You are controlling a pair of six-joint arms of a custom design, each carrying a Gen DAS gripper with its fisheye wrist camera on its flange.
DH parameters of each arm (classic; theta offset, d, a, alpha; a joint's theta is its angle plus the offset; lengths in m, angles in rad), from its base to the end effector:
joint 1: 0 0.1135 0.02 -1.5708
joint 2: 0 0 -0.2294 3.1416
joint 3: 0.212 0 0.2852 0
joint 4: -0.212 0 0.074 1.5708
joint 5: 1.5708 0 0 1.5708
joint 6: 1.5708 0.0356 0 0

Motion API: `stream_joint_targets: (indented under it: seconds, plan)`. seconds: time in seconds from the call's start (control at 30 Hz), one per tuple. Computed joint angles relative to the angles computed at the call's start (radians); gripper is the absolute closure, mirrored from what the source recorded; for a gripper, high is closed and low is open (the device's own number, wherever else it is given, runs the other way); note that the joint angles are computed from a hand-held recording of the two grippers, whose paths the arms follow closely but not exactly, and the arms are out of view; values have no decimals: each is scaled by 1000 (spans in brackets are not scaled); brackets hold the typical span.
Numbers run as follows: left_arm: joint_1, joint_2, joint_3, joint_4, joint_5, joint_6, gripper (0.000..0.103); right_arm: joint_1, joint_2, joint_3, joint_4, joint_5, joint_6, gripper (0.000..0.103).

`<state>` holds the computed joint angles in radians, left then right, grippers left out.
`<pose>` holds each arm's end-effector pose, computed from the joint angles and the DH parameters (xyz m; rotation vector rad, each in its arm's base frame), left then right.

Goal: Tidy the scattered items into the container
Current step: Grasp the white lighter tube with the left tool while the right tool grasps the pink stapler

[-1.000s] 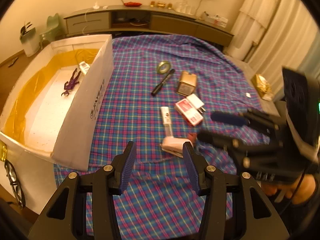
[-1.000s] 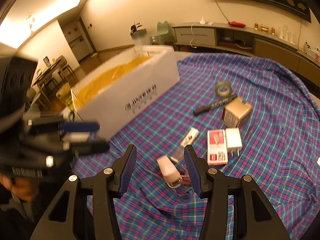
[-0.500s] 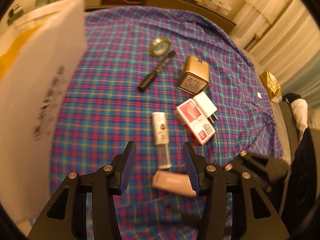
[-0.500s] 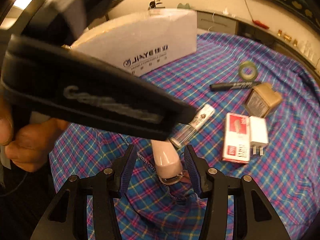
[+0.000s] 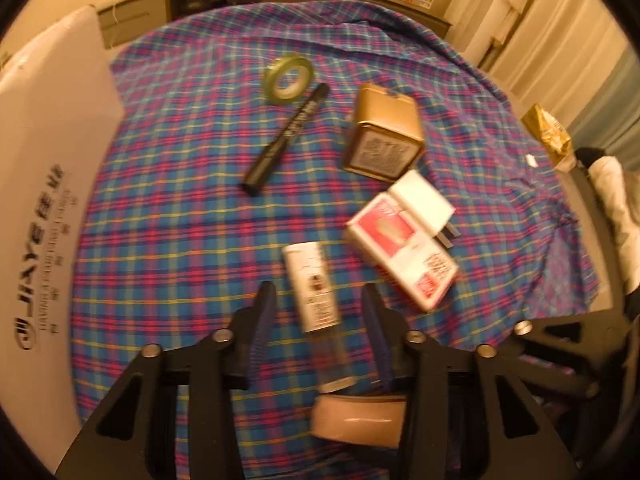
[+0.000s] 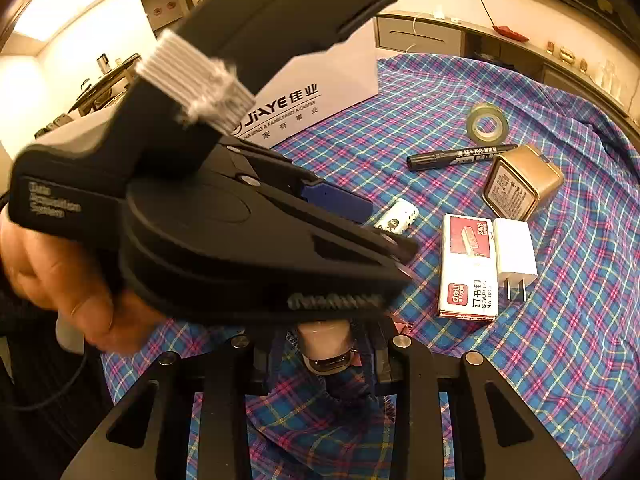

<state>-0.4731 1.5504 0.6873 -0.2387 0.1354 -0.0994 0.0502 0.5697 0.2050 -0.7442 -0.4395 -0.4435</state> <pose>0.2573 -0.1371 0.0725 0.5460 2.6518 -0.3587 0.1551 0.0230 0.0988 -0.7596 2.4617 0.4453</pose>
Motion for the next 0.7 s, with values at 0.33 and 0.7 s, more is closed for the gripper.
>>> stream_joint_targets:
  seconds: [0.33,0.7]
  plan:
    - [106,-53,-58,6,102,-5,54,54,-70,-35,16,60,34,71]
    - [112,-90,-92,25,10,22,83,80,-133,-48,-39,30,95,70]
